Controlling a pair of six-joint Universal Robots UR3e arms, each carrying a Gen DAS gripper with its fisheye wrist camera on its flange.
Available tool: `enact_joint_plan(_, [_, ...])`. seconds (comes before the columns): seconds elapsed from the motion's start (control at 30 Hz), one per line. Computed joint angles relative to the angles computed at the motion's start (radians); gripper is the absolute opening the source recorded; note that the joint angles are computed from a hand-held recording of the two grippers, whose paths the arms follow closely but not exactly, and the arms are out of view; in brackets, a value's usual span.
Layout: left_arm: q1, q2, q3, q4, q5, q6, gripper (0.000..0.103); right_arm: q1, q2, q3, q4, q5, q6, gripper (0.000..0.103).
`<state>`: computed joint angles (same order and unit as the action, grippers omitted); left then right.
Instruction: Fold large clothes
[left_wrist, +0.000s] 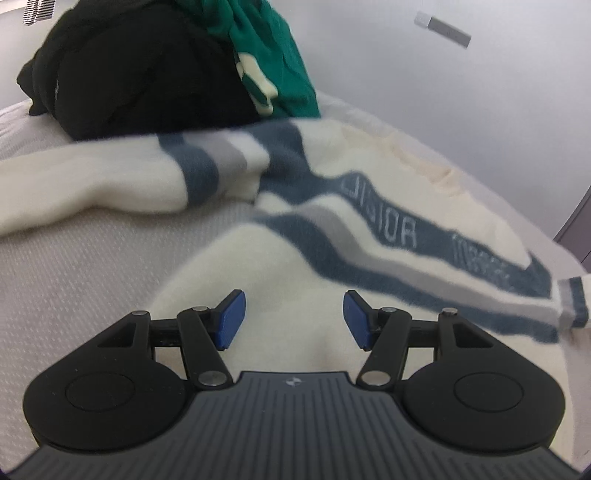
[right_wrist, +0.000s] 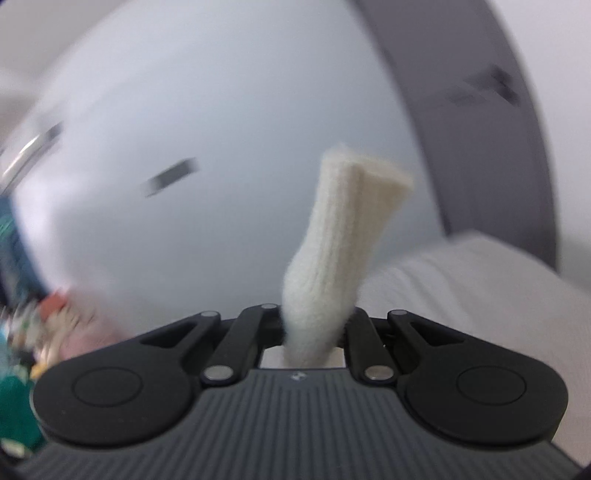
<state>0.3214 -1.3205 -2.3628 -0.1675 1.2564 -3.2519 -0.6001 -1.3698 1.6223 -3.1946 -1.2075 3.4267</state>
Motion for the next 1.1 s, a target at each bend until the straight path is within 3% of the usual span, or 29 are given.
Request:
enact_joint_plan(0.13, [0.128,0.118,-0.03,-0.065,-0.112,0.036,0.065,0.2,-0.007,-0.134,0.055,-0.041,-0.025,0.01])
enact_joint_plan(0.37, [0.481,0.341,-0.036,-0.415,-0.41,0.181,0.065,0.533,0.09,-0.332,0.125,-0.113,-0.157,0.01])
enact_joint_plan(0.5, [0.647,0.423,-0.026,-0.606,-0.531,0.291,0.064,0.693,0.149,-0.337,0.125,-0.168,-0.304,0.01])
enact_joint_plan(0.63, [0.774,0.467,-0.008,-0.782,-0.616,0.393,0.064,0.833,0.181,-0.215,0.066,-0.226,-0.385,0.01])
enact_joint_plan(0.83, [0.8,0.412,-0.002,-0.772,-0.631,0.404,0.064,0.969,0.258,-0.047,-0.018,-0.316,-0.424,0.01])
enact_joint_plan(1.1, [0.766,0.41,-0.034,-0.713,-0.658,0.435,0.064,1.011,0.344,-0.063,0.061,-0.324,-0.406,0.014])
